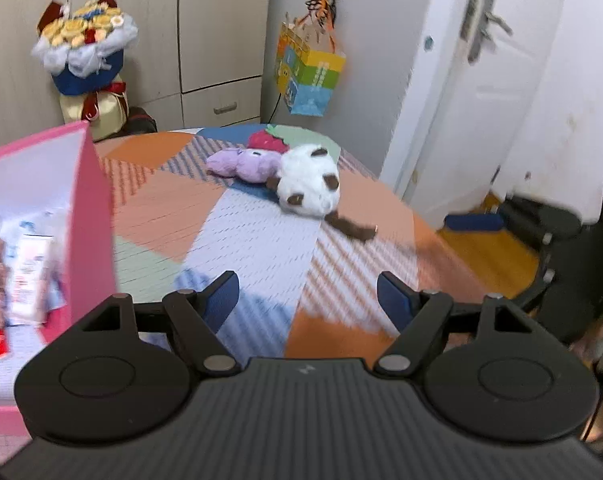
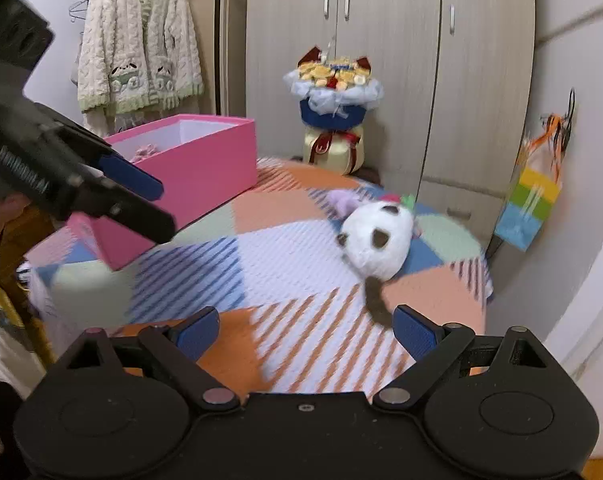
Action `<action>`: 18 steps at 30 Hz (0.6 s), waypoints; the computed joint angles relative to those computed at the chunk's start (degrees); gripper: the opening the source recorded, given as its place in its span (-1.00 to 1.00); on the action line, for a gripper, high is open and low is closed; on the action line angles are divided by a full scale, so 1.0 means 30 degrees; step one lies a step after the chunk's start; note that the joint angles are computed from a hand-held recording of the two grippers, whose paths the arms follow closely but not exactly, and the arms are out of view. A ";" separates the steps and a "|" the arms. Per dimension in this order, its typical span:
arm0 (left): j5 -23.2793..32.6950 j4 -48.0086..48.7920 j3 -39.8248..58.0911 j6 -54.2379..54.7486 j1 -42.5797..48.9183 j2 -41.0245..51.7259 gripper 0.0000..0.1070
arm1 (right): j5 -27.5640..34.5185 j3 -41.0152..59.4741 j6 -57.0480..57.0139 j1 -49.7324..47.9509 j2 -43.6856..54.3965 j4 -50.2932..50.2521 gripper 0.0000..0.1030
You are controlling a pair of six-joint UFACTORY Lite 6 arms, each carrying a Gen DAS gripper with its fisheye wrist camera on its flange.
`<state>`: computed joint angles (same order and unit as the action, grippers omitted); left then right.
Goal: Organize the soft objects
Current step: 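Grasp the white plush toy with brown ears with the left gripper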
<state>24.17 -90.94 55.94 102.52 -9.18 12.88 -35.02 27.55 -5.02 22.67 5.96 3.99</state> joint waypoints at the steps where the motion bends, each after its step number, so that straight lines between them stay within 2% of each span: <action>1: 0.0017 -0.1018 0.0477 0.0526 -0.0199 0.0692 0.41 | -0.0119 0.0403 0.0218 -0.0410 0.0558 -0.0482 0.86; 5: 0.0497 -0.4426 0.2573 0.1949 -0.0955 0.3571 0.41 | -0.1644 0.2055 0.0939 -0.1931 0.3086 -0.2507 0.86; 11: 0.1044 -0.7060 0.6946 0.1779 -0.1915 0.8189 0.41 | -0.0950 0.6589 0.4568 -0.3897 0.7148 -0.6237 0.86; 13: 0.0908 -0.8044 0.8477 0.1888 -0.2237 0.9592 0.38 | -0.0578 0.8316 0.5055 -0.4060 0.8647 -0.6077 0.86; 15: 0.0580 -0.7930 1.0400 0.0945 -0.2355 1.1095 0.38 | -0.0347 0.9977 0.5406 -0.4229 1.0070 -0.6499 0.85; 18: -0.0369 -0.5874 1.3530 -0.2114 -0.2456 1.3203 0.38 | 0.0930 1.2390 0.5146 -0.4141 1.1773 -0.6598 0.85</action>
